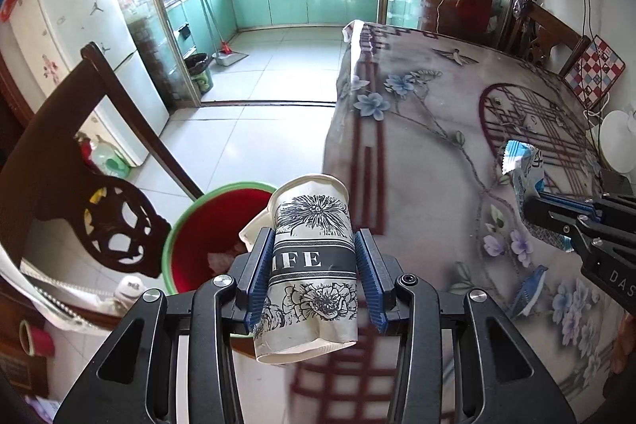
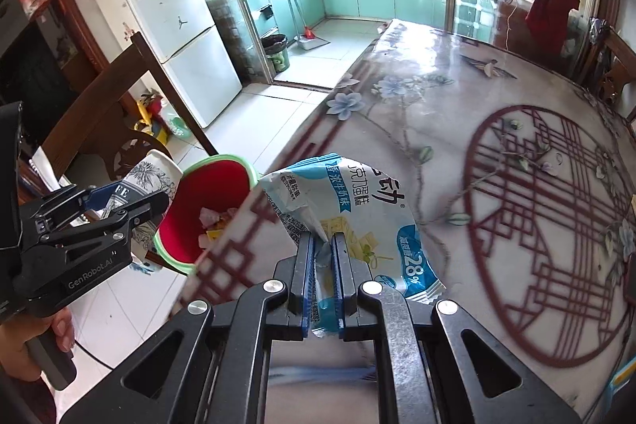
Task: Collect trash
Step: 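Carry the paper cup and snack bag over the red bucket with both tools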
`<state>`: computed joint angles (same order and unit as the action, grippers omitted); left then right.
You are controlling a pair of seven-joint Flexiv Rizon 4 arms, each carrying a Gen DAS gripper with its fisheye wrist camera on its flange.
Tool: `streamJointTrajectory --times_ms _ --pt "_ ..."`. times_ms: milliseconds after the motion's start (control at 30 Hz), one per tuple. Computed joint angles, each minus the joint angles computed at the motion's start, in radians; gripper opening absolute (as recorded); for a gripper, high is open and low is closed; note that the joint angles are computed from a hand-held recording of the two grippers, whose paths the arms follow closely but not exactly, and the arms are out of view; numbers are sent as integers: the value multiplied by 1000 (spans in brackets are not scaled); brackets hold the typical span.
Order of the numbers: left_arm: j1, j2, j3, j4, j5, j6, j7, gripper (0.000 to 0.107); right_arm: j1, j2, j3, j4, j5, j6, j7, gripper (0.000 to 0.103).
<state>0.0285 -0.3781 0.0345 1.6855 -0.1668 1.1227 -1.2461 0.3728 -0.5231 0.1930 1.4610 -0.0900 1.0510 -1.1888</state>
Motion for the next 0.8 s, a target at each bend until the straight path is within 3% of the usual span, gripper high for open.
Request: streamJointTrajectory --times_ms 400,800 --pt "79 -10 -22 -2 -97 6 118 39 84 -58 -25 -96 -74 -60 87 7" --pt "114 -36 14 -22 -98 -11 115 39 136 -142 -12 -240 -84 -113 38 7"
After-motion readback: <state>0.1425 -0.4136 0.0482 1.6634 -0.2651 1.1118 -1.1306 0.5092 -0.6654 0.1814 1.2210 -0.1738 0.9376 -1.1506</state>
